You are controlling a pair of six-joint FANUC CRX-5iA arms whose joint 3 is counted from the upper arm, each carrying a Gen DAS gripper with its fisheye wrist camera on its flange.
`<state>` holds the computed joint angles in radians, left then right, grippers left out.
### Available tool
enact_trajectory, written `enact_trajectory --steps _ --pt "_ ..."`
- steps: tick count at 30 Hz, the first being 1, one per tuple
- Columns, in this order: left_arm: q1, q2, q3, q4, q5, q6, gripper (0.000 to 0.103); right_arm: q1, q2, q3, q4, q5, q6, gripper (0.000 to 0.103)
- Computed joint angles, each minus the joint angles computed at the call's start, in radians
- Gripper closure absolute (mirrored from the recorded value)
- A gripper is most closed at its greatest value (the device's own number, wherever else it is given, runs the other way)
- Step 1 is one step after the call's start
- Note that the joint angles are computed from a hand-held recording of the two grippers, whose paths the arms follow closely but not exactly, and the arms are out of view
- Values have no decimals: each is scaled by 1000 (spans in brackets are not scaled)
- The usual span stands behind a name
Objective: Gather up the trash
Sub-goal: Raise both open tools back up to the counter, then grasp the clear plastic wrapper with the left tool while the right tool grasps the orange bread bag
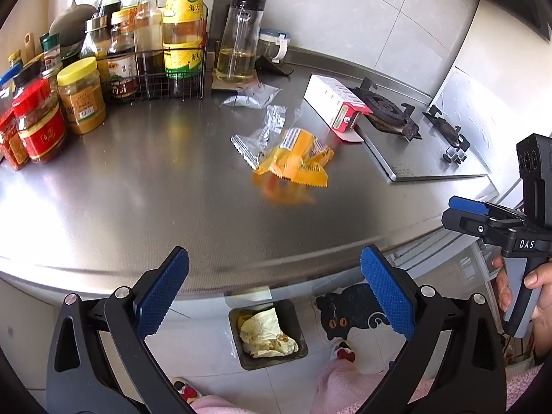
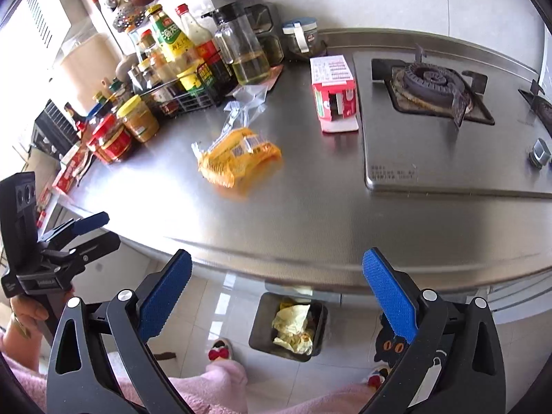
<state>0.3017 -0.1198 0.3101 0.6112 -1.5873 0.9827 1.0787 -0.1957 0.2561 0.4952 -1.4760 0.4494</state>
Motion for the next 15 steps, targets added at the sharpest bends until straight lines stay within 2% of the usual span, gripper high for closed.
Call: enact_trajectory --steps 5,9,15 --pt "-36 76 98 -13 29 -3 10 -76 58 61 -30 50 66 3" --pt "-58 177 216 -16 1 51 22 -107 103 99 -62 60 142 6" --pt "-102 295 343 -20 -14 110 35 -127 153 129 -105 73 244 15"
